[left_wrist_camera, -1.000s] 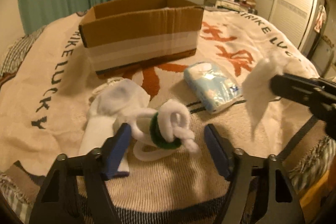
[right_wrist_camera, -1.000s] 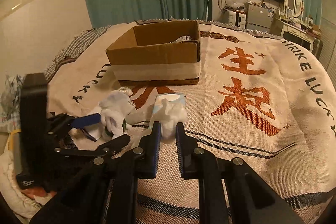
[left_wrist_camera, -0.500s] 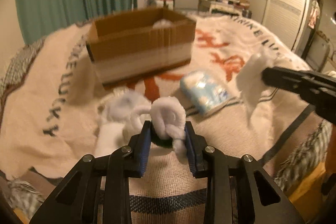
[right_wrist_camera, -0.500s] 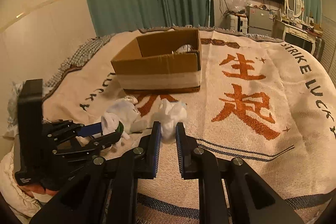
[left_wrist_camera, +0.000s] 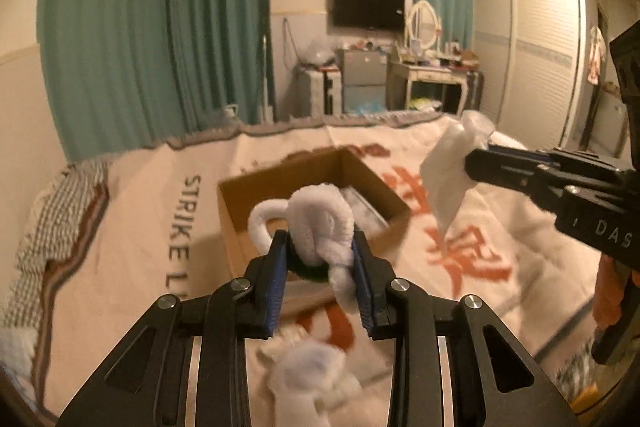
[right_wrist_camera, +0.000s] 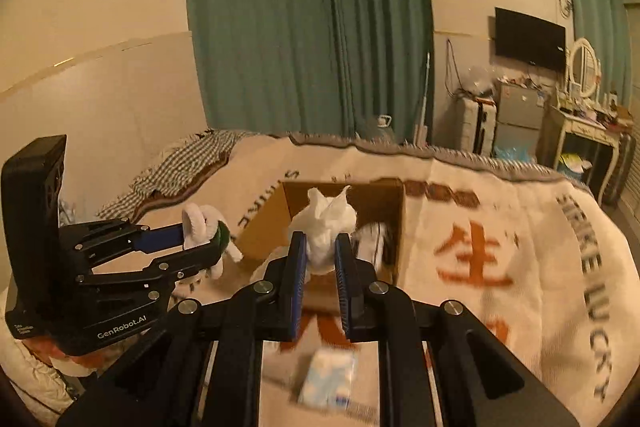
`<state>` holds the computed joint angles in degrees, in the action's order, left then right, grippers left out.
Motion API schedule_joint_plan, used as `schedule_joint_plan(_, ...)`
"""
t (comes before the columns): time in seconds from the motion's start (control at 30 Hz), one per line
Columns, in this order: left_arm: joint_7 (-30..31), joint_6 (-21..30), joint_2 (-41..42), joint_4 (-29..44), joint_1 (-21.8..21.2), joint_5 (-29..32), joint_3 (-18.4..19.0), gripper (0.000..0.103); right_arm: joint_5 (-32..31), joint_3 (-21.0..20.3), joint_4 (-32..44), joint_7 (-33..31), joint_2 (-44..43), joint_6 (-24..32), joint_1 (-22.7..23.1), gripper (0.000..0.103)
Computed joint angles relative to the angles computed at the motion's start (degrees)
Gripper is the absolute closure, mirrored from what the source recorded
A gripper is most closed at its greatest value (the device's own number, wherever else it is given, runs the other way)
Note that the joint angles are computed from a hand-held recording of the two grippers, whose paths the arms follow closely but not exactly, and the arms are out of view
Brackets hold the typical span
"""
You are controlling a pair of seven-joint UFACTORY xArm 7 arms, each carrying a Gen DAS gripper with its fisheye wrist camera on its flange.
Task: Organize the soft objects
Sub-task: 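Grasp the rolled sock with the left gripper, carry both socks into the box, release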
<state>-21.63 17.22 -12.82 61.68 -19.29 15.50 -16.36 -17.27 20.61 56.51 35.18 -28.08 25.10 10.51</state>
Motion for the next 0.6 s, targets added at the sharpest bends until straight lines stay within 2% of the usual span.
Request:
schedule_joint_plan(0.13,-1.07,1.32,7.79,8.08,0.83,3.26,0.14,0.073,-1.08,-1.30,6.79,-2.43,8.69,-0.85,-0.66,0.089)
schedule_joint_plan(0.23,-3.67,2.52,13.51,13.65,-0.48,7.68,1.62,0.073,-1.02,-3.53,11.34,-3.73,14.98,-1.12,0.34,0.089)
schedule_joint_plan(0.4,-2.53,4.46,22.44,21.72,-3.75,6.48,5.25,0.072,2.64,-8.74,18.22,-8.28,25.12,-1.94,3.06,0.089)
schedule_joint_plan(0.6,0.59,7.46,30.90,29.56,-7.43,4.35,9.01,0.069,7.59,-12.53,23.88,-13.19,34.03,-1.70,4.79,0.087)
